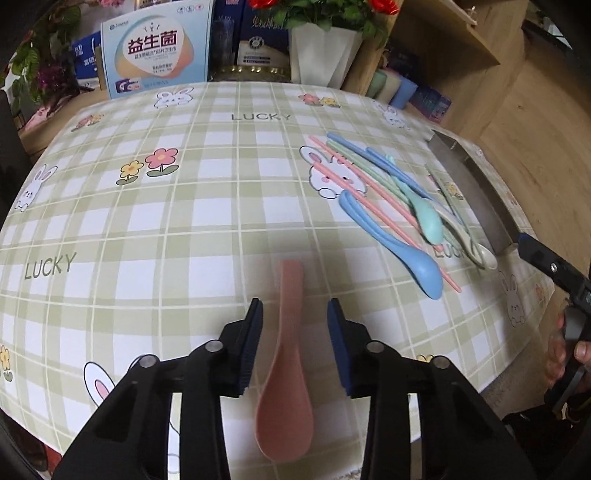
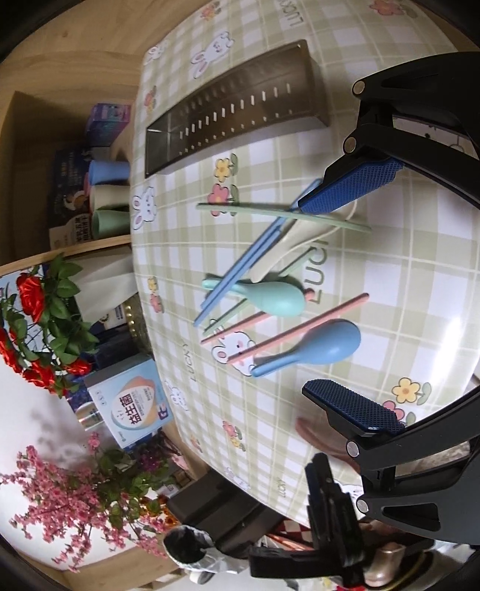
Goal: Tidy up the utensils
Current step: 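Lower the left gripper onto the pink spoon and close on its handle, then grasp the beige spoon handle with the right gripper while the left holds the pink spoon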
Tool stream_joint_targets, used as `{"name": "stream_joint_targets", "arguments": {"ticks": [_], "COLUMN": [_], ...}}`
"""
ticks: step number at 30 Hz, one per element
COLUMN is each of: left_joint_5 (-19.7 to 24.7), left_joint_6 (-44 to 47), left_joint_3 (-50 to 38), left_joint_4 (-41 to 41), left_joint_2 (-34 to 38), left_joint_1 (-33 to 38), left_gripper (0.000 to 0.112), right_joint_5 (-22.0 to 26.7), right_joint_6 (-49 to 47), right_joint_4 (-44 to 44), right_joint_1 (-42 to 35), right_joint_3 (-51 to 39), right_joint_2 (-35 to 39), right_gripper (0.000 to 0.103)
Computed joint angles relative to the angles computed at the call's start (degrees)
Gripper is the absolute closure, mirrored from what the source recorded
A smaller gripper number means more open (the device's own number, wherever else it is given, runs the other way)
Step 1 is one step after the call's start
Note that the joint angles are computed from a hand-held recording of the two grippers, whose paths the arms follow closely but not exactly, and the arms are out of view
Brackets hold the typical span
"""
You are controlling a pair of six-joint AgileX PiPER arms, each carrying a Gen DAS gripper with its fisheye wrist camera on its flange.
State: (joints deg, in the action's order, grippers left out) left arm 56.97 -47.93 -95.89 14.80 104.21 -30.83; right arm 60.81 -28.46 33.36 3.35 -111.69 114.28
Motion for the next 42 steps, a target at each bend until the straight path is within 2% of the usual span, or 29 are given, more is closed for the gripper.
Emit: {"name": "stream_joint_targets", "arguments": {"ticks": [10, 16, 19, 24, 30, 33, 35, 38, 40, 42], "left_joint_5": [-2.50, -1.52, -2.19, -4.49, -5.74, -7.30, -8.20, -8.50, -9.35, -10.15], "left_joint_6": [1.99, 0.90, 0.03, -5.96, -11.90, -14.50, -16.07, -17.00, -17.79, -18.44], "left_joint_3": [0.63, 0.17, 0.28, 0.41, -0.54, 0.91, 2.42, 2.74, 3.54, 4.24], "left_joint_4": [-6.18, -6.86, -7.24, -6.92, -2.05, -0.18, 1.39, 2.64, 2.89, 3.09], "left_joint_2": [2.21, 3.02, 3.07, 3.47, 4.91, 4.37, 3.68, 3.66, 3.31, 2.99], "left_joint_1": [3.44, 2.26, 1.82, 1.74, -0.02, -0.58, -1.15, -1.61, -1.58, -1.54], "left_gripper": [0.078, 0.096, 0.100, 0.101, 0.101, 0.101, 0.101, 0.101, 0.101, 0.101], "right_joint_5": [1.19, 1.71, 2.10, 2.42, 2.36, 3.31, 3.51, 3.38, 4.02, 5.93], "right_joint_6": [1.00, 1.24, 1.31, 1.26, 0.84, 1.38, 1.51, 0.19, -0.51, -0.59], "right_joint_4": [0.54, 0.72, 0.76, 0.73, 0.94, 0.97, 0.93, 0.13, -1.52, -2.46], "right_joint_1": [-0.56, -0.55, -0.53, -0.55, -1.13, -1.63, -1.91, -2.04, -1.94, -2.17], "right_joint_3": [-0.84, -1.12, -1.51, -1.70, -1.56, -2.86, -3.53, -5.36, -8.07, -12.30], "right_joint_2": [2.02, 2.80, 3.22, 3.69, 3.79, 4.84, 5.47, 6.54, 7.91, 10.32], "right_gripper": [0.015, 0.015, 0.015, 0.015, 0.016, 0.028, 0.029, 0.040, 0.053, 0.057]}}
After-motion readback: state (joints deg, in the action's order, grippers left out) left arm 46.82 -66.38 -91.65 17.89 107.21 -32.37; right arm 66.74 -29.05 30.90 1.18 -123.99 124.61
